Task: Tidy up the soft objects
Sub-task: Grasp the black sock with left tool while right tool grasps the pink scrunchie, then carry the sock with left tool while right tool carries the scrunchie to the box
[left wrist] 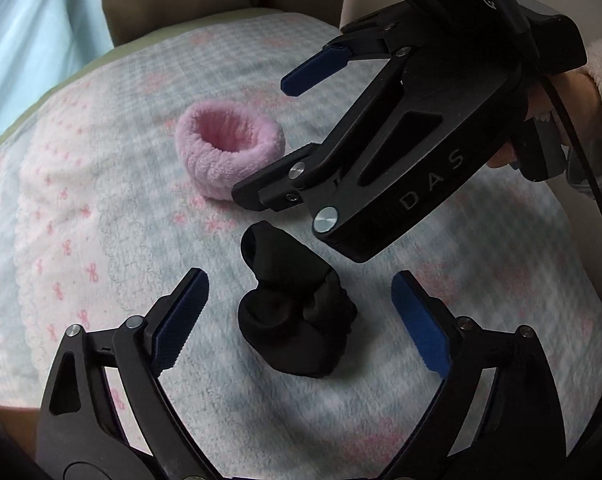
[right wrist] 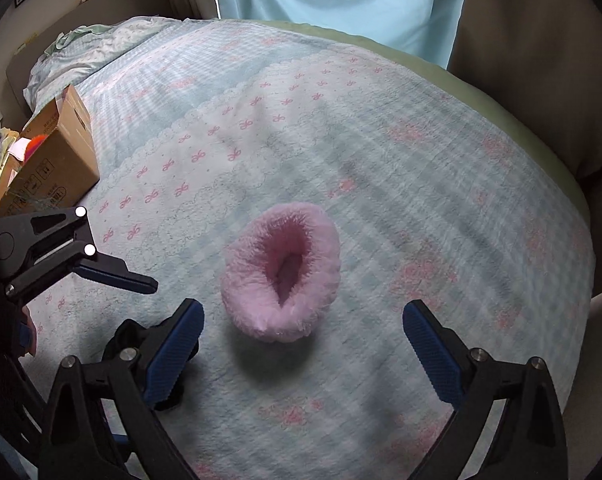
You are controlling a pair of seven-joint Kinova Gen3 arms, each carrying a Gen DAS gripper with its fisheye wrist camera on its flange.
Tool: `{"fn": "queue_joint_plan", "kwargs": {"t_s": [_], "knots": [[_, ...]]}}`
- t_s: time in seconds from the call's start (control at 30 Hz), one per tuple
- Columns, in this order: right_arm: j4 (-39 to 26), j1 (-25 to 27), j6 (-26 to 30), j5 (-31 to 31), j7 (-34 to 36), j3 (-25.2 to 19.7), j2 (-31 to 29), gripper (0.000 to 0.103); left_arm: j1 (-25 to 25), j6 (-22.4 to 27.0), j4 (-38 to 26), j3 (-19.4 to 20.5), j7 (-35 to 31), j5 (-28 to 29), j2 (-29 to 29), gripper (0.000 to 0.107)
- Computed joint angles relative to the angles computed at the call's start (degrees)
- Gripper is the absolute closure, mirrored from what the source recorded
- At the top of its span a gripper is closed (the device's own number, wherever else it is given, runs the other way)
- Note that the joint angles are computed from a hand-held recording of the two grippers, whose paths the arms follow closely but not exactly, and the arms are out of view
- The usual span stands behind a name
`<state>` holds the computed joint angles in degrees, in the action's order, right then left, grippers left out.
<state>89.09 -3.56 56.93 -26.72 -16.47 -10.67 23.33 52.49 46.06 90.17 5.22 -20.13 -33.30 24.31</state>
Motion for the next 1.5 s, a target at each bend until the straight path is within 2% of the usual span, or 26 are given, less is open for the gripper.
{"fn": "queue_joint_plan", "kwargs": {"t_s": [0.07,0.13,0.2,0.23,0.27,0.37,0.43,0.67,0.87,1.0,1.27,1.5], "knots": [[0.15,-0.57,-0.71,0.09,0.05,-0.25,1.20,0.015,-0.35,0.61,-0.68,-0.05,-0.60,0.29,1.59,0.039],[0.38,-0.66,-1.32,-0.06,0.52,-0.66,1.98,0.024,-0.80,0.34,-0.70,-0.15,-1.22,0.97,2.39,0.046],[1.01,-0.45,-2.38,-0.52,1.30,-1.13,1.97,0.036,-0.37,-0.72,0.24,-0.92,-0.47,0.59,2.25,0.057],[1.22,-0.23,-2.66,-0.83,1.76,-1.35,1.85,0.039,-0.13,-1.01,0.55,-1.23,-0.07,0.29,2.12,0.070],[1.19,-0.12,-2.74,-1.10,2.11,-1.53,1.93,0.047,-0.14,-1.01,0.62,-1.26,-0.08,0.28,2.05,0.076],[0.77,0.05,-2.14,-1.51,2.43,-1.61,1.86,0.062,-0.35,-0.50,0.32,-1.15,-0.41,0.54,1.91,0.084],[1.06,-0.18,-2.72,-1.35,2.55,-1.49,1.49,0.067,-0.78,-0.94,0.60,-0.99,-0.77,0.81,1.54,0.085],[1.29,0.56,-2.08,-2.30,2.58,-1.10,-0.27,0.069,-0.22,1.25,-0.16,-0.60,-0.70,0.79,0.54,0.086],[1.00,1.65,0.72,-3.95,1.91,-0.02,-3.58,0.069,0.16,4.30,-0.77,0.14,0.47,0.01,-1.76,0.086],[0.39,1.92,3.71,-4.87,0.63,1.22,-7.08,0.069,0.33,8.06,-2.00,1.49,0.90,-0.71,-4.14,0.086],[-4.01,1.10,12.88,-6.03,-6.10,4.79,-16.00,0.069,1.14,20.29,-8.95,5.47,-0.39,-2.80,-9.64,0.086],[-11.28,-2.38,20.34,-3.59,-20.30,6.92,-24.37,0.069,3.58,34.22,-16.53,10.18,0.28,-6.97,-15.63,0.086]]}}
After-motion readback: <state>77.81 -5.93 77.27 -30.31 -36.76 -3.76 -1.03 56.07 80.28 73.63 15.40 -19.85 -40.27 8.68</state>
